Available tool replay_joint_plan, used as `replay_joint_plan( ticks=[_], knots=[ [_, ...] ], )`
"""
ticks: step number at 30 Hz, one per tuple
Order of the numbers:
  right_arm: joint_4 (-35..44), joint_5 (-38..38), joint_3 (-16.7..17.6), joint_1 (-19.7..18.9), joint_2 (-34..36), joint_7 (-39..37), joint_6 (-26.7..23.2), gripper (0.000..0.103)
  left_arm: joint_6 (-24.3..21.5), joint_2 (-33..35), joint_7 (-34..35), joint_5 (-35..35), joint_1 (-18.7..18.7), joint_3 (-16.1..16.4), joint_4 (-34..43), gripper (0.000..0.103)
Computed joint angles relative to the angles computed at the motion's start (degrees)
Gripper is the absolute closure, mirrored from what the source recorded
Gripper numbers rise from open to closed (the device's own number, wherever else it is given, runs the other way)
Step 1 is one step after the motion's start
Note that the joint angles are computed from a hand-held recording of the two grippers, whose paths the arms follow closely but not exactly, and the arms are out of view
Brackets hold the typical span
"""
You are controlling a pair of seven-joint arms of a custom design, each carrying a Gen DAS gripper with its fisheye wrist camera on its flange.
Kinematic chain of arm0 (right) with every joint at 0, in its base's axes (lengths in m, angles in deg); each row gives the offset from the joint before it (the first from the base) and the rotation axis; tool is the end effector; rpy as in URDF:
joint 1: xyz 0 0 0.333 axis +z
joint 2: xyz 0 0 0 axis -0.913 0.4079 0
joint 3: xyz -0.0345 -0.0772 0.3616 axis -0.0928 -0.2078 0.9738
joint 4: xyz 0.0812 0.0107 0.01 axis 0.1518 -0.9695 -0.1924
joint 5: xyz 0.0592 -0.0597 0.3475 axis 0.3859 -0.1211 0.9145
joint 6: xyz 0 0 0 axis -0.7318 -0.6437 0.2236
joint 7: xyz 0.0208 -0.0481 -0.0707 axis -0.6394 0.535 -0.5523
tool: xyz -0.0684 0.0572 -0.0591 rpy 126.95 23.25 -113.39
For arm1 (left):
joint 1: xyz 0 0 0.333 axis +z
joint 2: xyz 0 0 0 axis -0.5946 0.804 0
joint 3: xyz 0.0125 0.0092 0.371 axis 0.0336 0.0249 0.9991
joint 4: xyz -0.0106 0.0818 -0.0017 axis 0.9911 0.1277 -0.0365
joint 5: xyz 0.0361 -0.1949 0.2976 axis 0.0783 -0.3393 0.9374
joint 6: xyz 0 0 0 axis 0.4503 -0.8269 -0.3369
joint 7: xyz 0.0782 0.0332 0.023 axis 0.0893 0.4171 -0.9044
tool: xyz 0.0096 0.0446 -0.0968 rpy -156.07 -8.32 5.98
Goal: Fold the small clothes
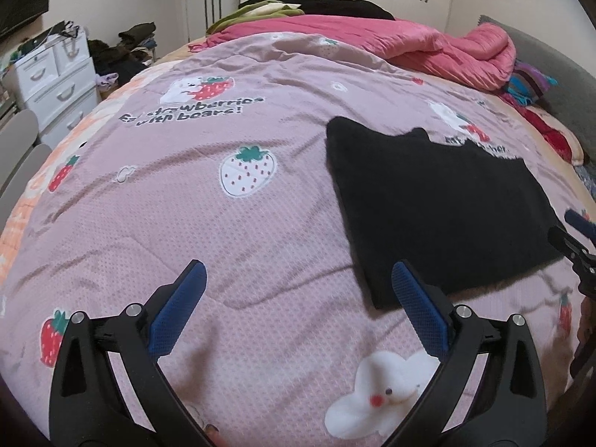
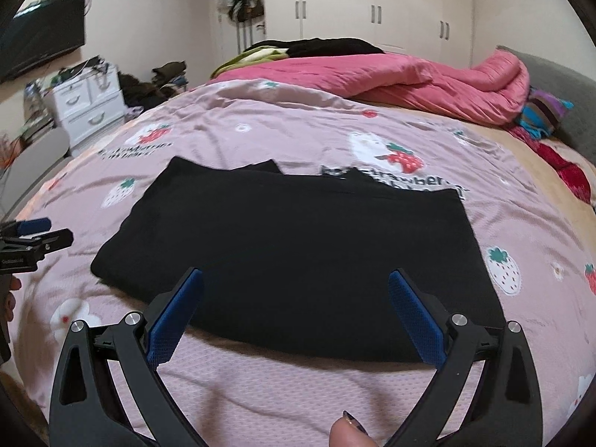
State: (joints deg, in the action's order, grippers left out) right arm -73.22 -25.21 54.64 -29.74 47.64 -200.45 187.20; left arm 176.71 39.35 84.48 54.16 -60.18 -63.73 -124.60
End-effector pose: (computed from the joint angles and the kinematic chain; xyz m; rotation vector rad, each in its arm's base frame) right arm 0.5466 0.3954 0.3018 -1.6225 1.7932 -0.8451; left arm 0.6506 -0.2869 0.2961 -1.4736 2.1754 -0.8733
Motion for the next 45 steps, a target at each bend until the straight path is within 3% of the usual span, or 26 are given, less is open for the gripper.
replay_joint_plan(
  ticks=[12, 18, 29, 36, 45],
  knots=[
    [6.19, 3.42, -0.37, 2.85, 4.34, -8.93, 2.56, 0.004, 0.74, -0.88, 1.59, 0.59, 0.26, -0.50, -2.79, 0.009],
    [10.28, 7.19, -1.39, 4.98, 7.38, -15.41, 4.14, 0.004, -0.22, -0.55, 0.40, -0.55, -0.84, 1.78, -2.16, 0.009],
    [15.95, 16.32, -4.50, 8.55, 11.91, -26.54, 5.86, 0.004, -1.11, -0.03, -1.34, -0.48, -0.97, 3.11, -0.65, 0.009],
    [18.92, 22.59, -5.74, 10.15, 14.27, -34.81, 2.92, 0.004, -4.23, 1.70, -4.10, 0.24, -1.43, 4.19, 2.73, 0.009],
    [20.58, 27.61, -7.31, 10.50, 16.17, -39.33, 2.14, 0.004, -7.87, 4.18, -8.68, 2.49, -2.12, 4.58, 8.92, 0.009]
  ],
)
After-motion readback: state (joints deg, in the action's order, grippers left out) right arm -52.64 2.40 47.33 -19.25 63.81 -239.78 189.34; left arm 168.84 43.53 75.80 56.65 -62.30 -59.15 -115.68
